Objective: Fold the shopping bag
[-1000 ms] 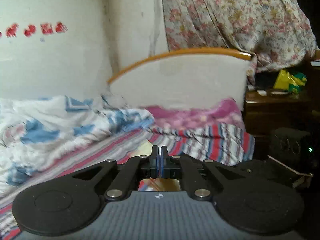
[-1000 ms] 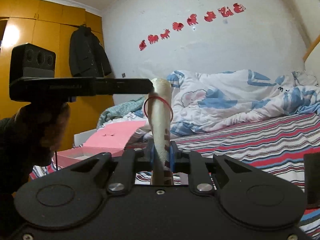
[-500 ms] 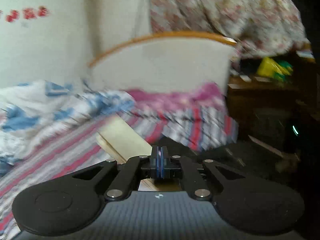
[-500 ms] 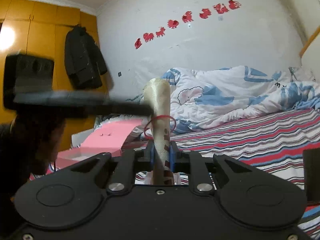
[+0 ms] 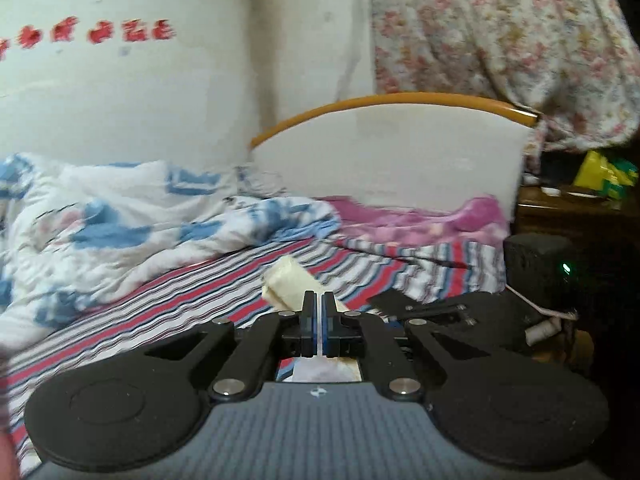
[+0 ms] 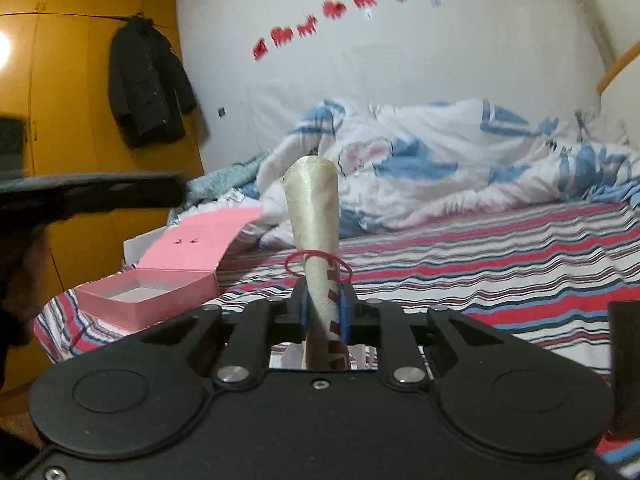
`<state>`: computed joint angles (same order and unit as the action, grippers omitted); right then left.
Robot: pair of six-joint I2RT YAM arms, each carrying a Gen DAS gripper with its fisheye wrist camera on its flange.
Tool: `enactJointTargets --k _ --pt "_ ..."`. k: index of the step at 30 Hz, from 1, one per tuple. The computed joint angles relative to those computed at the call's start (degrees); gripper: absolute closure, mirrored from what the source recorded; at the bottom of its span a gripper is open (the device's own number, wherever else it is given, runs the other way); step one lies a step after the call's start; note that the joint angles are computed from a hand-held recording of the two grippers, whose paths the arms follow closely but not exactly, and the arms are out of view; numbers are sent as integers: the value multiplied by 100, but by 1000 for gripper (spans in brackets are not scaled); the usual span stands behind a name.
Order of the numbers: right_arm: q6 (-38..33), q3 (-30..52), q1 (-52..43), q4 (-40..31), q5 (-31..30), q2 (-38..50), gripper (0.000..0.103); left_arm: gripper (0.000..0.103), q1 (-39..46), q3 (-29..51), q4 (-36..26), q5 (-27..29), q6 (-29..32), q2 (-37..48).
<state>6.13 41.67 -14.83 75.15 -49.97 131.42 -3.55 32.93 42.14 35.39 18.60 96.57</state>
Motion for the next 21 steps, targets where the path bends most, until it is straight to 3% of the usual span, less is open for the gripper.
enactJointTargets --k 2,4,8,16,21 --pt "143 506 235 -874 128 -67 80 102 154 -29 41 -58 -82 25" --pt "215 1002 471 -1803 325 -94 55 102 315 -9 49 -102 -153 92" --pt "22 1328 774 -2457 738 -114 45 102 639 76 21 -85 -232 230" --pt "75 533 508 -1634 1085 -435 35 102 795 501 -124 44 -445 663" --pt "392 -81 75 -915 1176 -428 20 101 461 1280 -1292 -98 -739 1073"
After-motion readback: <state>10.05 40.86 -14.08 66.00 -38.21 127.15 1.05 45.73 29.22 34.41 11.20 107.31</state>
